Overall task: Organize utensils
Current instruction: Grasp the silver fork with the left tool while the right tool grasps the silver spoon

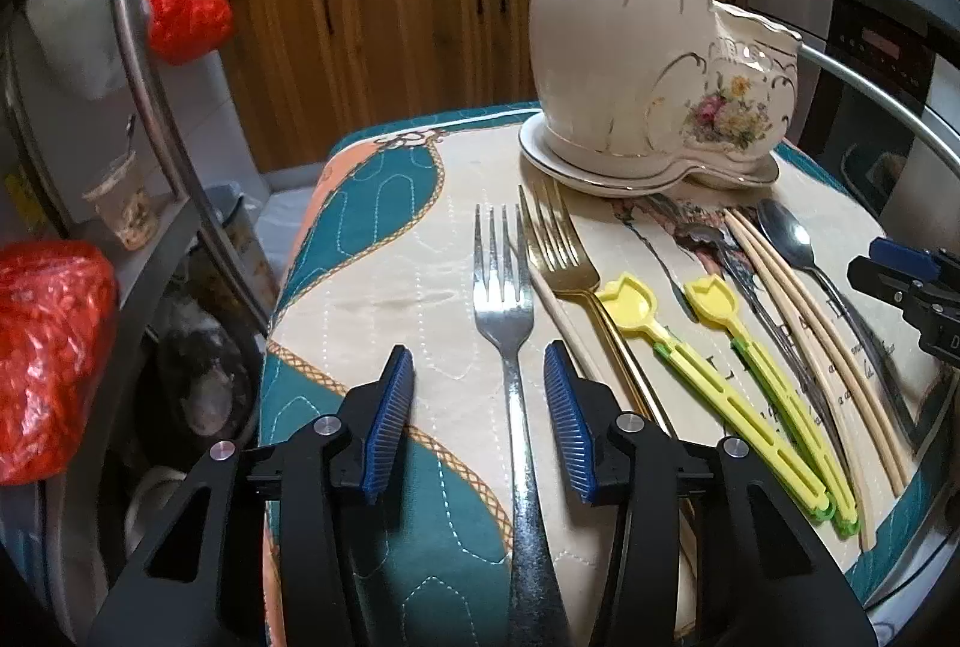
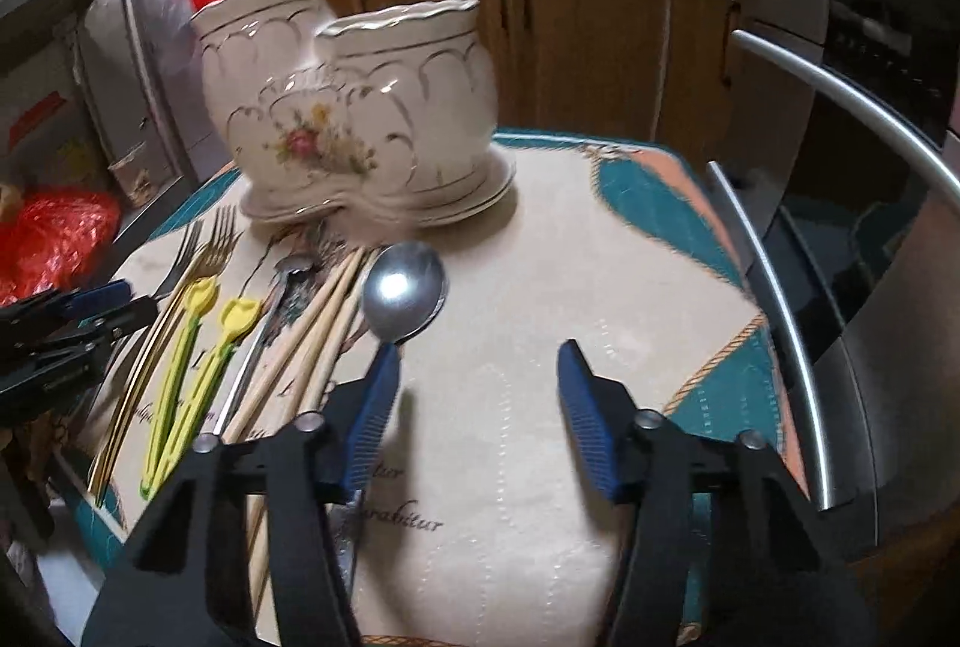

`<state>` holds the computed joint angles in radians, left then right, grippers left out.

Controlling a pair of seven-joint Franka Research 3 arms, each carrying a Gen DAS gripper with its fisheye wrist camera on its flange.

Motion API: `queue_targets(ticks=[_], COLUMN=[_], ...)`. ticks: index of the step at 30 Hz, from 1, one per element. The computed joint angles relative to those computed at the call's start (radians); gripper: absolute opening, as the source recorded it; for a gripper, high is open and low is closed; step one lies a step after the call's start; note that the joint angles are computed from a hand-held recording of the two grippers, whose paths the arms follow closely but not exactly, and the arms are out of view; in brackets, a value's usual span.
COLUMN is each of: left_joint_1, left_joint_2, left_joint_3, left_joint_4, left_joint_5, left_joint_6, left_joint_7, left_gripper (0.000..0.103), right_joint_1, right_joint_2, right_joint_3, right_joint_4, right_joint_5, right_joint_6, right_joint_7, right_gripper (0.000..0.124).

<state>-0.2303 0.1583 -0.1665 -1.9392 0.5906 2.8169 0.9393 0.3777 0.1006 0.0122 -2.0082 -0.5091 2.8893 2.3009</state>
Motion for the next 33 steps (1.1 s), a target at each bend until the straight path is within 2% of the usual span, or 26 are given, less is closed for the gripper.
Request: queue_targets(ticks=[6, 13, 19, 25, 28, 29, 33], left_joint_1=[0.005, 0.014, 0.008, 0.009, -0.003, -0.004, 0.022], left_joint_2=[-0.014, -0.024, -0.018, -0.011, -0.006, -0.005, -0.009], left_joint_3=[-0.011, -0.027, -0.017, -0.012, 0.0, 0.001, -0.016], left_joint_4=[-0.017, -0.028, -0.027, -0.028, -0.018, -0.017, -0.036], left_joint_5=[-0.029, -0.112, -0.097, -0.096, -0.044, -0.038, -0.109], left_joint_6=[0.002, 0.001, 0.019, 0.04, 0.034, 0.035, 0.074], left_joint_7=[0.042, 0.136, 0.128, 0.127, 0.09, 0.082, 0.113], left_gripper=[0.041, 0.03, 0.022, 0.013, 0.009, 0.008, 0.005], right_joint_1=[-0.004, 0.017, 0.052, 0.062, 0.054, 0.047, 0.058], right_joint_2=[0.012, 0.03, 0.059, 0.079, 0.081, 0.08, 0.068], right_joint_3=[0.027, 0.034, 0.012, -0.005, -0.003, 0.001, -0.017], right_joint_4=[0.007, 0.033, 0.073, 0.099, 0.092, 0.085, 0.056], right_joint_5=[0.143, 0.217, 0.176, 0.157, 0.183, 0.207, 0.196], right_joint_6=[0.0, -0.027, -0.057, -0.069, -0.047, -0.032, 0.015], right_joint_7=[-0.158, -0.264, -0.244, -0.218, -0.221, -0.233, -0.205], right_gripper=[0.038, 0.037, 0.036, 0.022, 0.01, 0.009, 0.006])
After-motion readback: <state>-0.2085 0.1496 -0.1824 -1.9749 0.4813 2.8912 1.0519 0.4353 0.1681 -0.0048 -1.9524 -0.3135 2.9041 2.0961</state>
